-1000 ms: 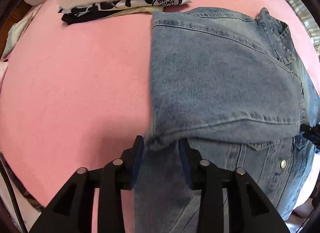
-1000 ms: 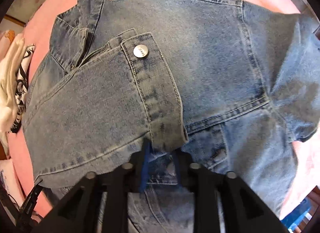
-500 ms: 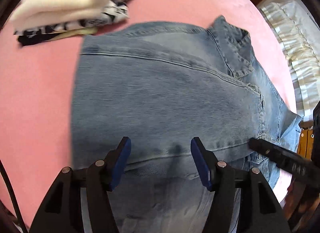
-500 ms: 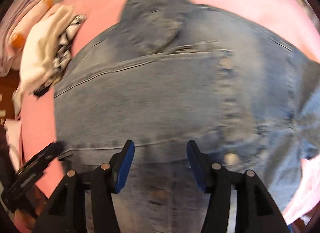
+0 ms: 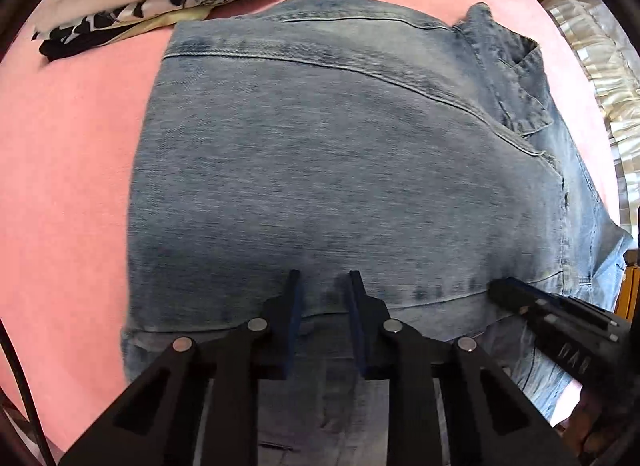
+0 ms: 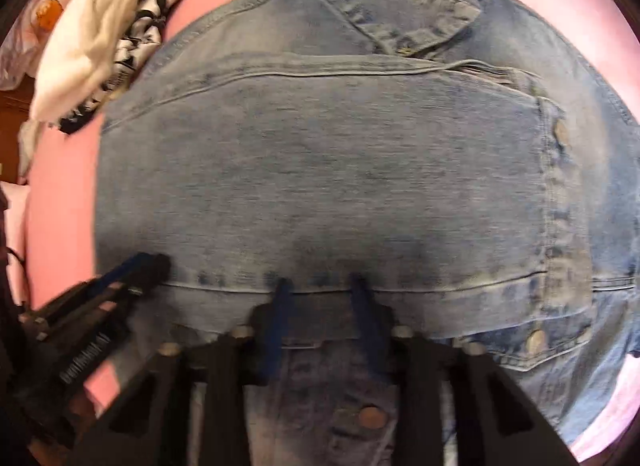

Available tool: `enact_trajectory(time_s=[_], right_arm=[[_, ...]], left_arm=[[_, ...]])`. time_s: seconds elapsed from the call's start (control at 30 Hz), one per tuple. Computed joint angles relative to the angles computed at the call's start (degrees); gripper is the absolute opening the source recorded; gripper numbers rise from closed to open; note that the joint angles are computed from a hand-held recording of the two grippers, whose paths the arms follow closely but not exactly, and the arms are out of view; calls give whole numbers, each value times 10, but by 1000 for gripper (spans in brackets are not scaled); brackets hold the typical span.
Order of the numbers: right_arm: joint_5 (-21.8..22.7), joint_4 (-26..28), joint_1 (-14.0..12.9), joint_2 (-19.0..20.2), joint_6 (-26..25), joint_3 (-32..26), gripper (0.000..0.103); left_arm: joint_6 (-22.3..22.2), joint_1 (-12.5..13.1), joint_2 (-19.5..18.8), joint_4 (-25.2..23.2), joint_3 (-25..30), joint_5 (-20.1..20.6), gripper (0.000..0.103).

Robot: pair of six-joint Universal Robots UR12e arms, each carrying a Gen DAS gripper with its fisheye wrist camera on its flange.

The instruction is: Fold large clothes

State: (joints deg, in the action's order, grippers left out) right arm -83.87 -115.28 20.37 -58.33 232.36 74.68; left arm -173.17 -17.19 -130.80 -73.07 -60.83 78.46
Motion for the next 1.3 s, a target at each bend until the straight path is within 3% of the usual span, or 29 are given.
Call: enact_trajectory(time_s=[0.1, 0.2, 0.3, 0.4, 0.43, 0.47, 0.6, 0.7, 0.87, 1.03, 1.2, 1.3], right_arm=[[17, -28, -8, -14, 26, 29, 0], [44, -67, -18, -31, 43, 65, 0], [30, -49, -20, -44, 38, 79, 0], [5, -43, -23, -69, 73, 111, 0], [7, -53, -26, -77, 89, 125, 0], [4, -44, -28, -82, 97, 129, 0], [-9, -14, -35, -90, 71, 127, 0], [-19, -33, -38, -98, 47, 131, 3], [-18, -102, -50, -102, 8, 133, 7], [-5, -148, -58, -83, -56, 118, 52], [11, -184, -53, -45, -62, 84, 56], [25, -197, -55, -29, -54, 76, 56]], left_arm=[[5, 5, -2, 6, 0, 28, 21], [21, 11, 0, 21, -8, 65, 21], [31, 20, -1, 18, -7, 65, 8], [37, 16, -4, 39, -6, 142, 7], [29, 18, -7, 36, -1, 149, 9], [21, 17, -10, 33, 4, 168, 24], [15, 19, -10, 53, 13, 177, 25], [22, 15, -10, 70, 25, 168, 25], [25, 3, -30, 66, 80, 94, 25], [31, -23, -72, 40, 150, 49, 32], [33, -38, -115, -25, 216, 36, 38], [22, -39, -126, -43, 223, 37, 53]])
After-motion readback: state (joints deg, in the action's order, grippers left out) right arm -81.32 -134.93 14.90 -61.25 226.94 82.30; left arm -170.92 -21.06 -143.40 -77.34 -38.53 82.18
